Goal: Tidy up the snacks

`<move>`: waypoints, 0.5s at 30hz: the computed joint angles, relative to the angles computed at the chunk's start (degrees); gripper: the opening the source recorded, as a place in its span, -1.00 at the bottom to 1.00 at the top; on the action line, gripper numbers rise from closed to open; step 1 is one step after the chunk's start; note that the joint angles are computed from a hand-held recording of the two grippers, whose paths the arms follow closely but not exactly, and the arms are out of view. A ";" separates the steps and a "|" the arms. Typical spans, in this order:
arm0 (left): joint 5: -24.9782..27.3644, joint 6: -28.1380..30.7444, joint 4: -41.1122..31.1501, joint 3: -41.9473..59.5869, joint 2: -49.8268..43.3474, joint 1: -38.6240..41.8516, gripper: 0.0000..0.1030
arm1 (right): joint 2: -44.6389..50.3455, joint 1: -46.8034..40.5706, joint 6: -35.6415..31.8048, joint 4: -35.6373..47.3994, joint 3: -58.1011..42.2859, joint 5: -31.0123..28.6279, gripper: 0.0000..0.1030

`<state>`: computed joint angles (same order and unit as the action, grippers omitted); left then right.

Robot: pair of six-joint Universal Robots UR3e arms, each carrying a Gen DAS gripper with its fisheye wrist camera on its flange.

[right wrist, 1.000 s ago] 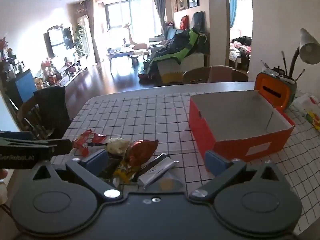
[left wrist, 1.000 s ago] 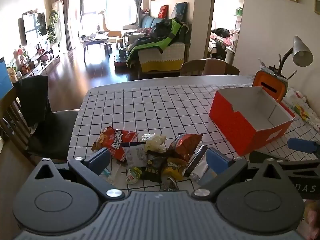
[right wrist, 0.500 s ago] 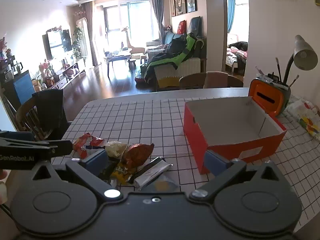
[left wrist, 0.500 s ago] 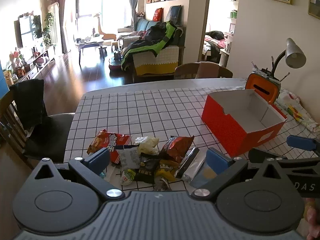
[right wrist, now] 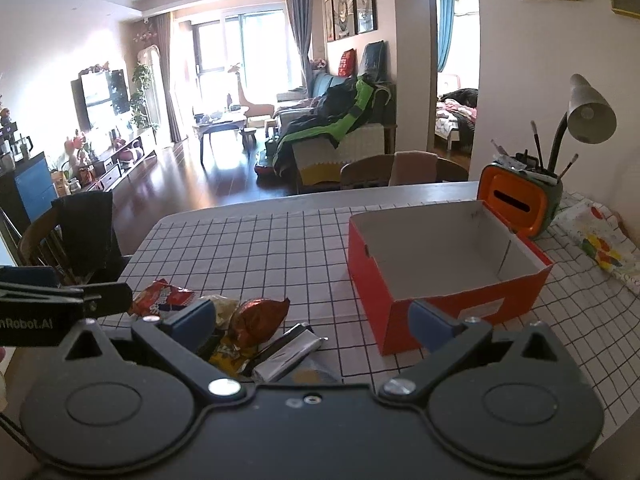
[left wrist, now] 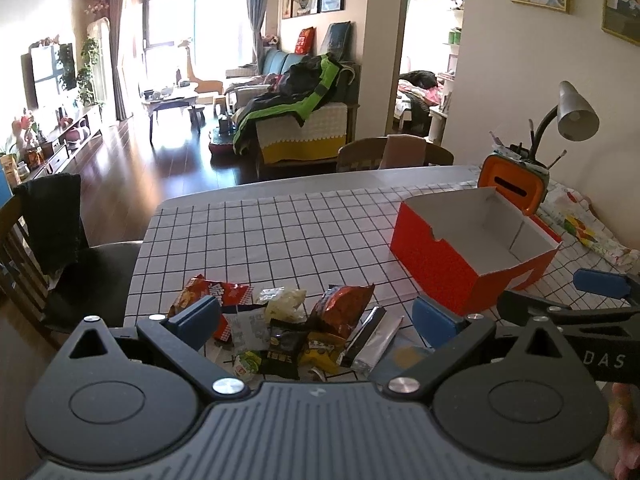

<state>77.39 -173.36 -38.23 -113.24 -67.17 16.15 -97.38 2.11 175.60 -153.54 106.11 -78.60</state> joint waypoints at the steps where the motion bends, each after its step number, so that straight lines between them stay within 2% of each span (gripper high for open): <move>1: -0.02 -0.08 -0.06 0.01 -0.02 -0.03 1.00 | 0.04 -0.06 -0.01 -0.27 0.05 -0.01 0.99; 15: -0.34 -0.24 0.23 0.26 -0.38 0.15 1.00 | -0.58 0.80 0.86 -1.15 0.50 -1.22 0.99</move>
